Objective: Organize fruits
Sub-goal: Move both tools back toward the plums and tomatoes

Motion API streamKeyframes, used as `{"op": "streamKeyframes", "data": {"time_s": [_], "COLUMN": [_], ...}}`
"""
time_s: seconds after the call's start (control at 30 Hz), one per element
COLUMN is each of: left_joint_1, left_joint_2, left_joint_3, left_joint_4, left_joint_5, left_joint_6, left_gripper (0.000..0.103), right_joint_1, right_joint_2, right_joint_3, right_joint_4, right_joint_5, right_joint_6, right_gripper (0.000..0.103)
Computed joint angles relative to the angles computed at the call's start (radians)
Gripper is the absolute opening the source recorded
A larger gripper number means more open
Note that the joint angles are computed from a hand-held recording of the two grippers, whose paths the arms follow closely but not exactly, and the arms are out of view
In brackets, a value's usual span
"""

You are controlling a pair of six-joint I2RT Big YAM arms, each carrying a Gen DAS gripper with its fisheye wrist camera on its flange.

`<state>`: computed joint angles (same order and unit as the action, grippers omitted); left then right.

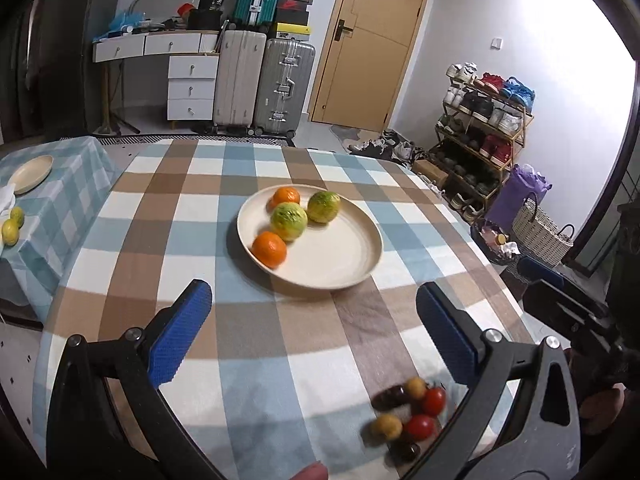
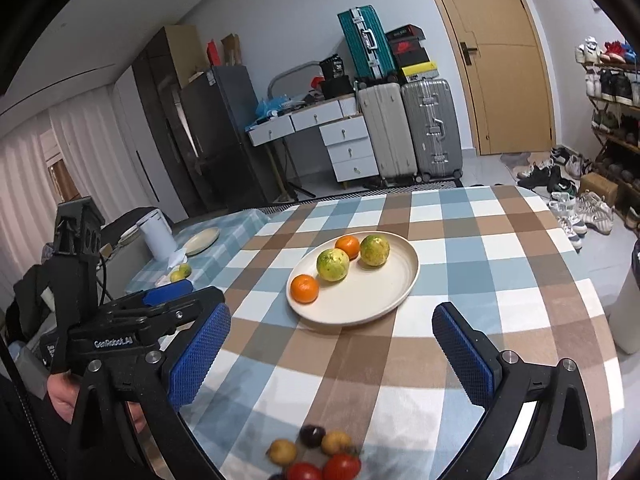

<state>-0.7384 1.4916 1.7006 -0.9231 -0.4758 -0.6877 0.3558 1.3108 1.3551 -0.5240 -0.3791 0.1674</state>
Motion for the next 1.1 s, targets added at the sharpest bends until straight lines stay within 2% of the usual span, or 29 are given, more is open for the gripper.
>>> {"op": "streamKeyframes", "data": {"time_s": [0.17,0.43,0.9,1.1], "left_joint_1": [-0.052,-0.124,-0.182,-0.188], "left_joint_2": [-0.020,-0.042,-0.027,-0.001], "left_joint_3": [-0.030,-0.091,-0.155,-0.155], "left_joint_4": [-0.016,-0.025,-0.036,-0.044], "left_joint_5": [-0.022,-0.033,0.016,0.066], "left_joint_6": [-0.034,-0.092,-0.167,-0.152], "left_gripper": [0.102,0.102,0.102,0.102], "right_joint_1": [-0.001,0.009,0.021,0.014], "right_joint_2": [-0.065,-0.151,-0.251,-0.285], "right_joint_3": [-0.079,-0.184,-0.320,-0.363], "right_joint_4": [0.029,0.022,0.022,0.025], "right_joint_5": [0.015,0.045,0.072,0.089], "right_joint_6": [0.011,-0.002,0.010,0.019], "right_gripper": [0.103,0.103,0.103,0.103]}}
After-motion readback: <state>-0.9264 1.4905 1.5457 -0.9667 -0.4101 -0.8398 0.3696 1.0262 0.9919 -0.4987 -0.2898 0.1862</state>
